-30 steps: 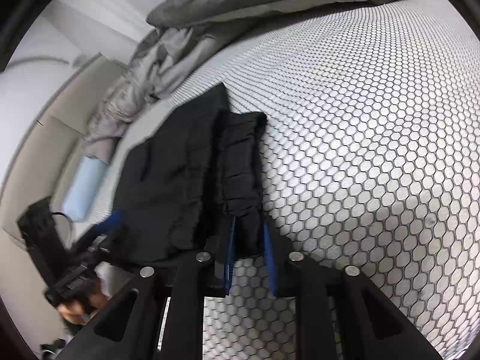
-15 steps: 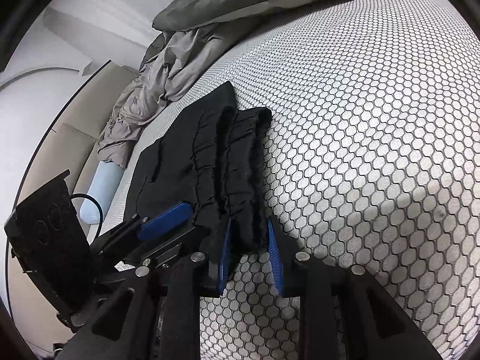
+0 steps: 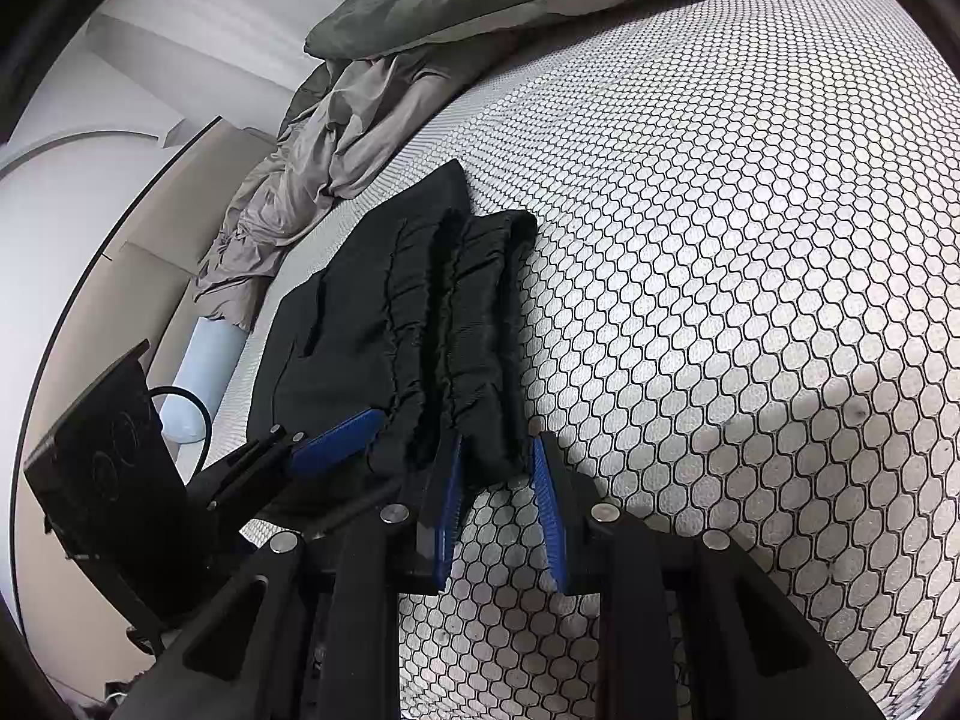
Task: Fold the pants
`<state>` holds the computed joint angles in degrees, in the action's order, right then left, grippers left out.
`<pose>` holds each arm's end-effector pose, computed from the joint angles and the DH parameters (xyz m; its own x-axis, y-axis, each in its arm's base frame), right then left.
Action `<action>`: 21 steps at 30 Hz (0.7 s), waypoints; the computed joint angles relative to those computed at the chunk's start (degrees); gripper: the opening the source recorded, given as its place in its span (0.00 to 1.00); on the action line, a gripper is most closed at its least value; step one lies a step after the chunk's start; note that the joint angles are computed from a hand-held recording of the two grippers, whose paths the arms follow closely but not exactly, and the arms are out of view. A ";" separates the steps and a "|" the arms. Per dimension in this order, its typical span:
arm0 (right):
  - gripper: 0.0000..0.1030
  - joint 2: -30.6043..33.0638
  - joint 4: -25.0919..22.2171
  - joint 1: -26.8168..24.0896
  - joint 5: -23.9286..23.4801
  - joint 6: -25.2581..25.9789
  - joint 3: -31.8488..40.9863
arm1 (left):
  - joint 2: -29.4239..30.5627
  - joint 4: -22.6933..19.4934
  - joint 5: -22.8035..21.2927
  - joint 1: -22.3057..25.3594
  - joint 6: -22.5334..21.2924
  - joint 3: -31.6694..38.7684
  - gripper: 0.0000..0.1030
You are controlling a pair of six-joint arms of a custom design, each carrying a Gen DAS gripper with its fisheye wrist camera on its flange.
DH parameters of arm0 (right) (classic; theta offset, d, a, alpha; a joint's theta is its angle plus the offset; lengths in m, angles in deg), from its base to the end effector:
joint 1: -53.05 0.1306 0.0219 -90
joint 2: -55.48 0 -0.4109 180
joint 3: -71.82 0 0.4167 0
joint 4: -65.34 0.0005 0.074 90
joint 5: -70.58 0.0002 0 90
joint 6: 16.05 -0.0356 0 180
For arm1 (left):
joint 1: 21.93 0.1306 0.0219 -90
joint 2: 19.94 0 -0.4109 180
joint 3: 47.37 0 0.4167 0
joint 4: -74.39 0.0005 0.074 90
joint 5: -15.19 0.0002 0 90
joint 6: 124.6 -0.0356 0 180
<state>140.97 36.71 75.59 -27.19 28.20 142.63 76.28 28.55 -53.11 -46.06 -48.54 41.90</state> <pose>0.4343 0.1849 0.3595 -0.7792 0.4450 -0.4413 0.1254 0.8006 0.5859 0.4915 -0.2351 0.4033 -0.5648 0.4982 -0.6579 0.7418 0.6558 -0.1401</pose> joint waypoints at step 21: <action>0.08 2.23 2.21 2.04 2.47 1.62 3.03 | -1.30 2.64 0.10 0.45 1.08 -1.82 0.11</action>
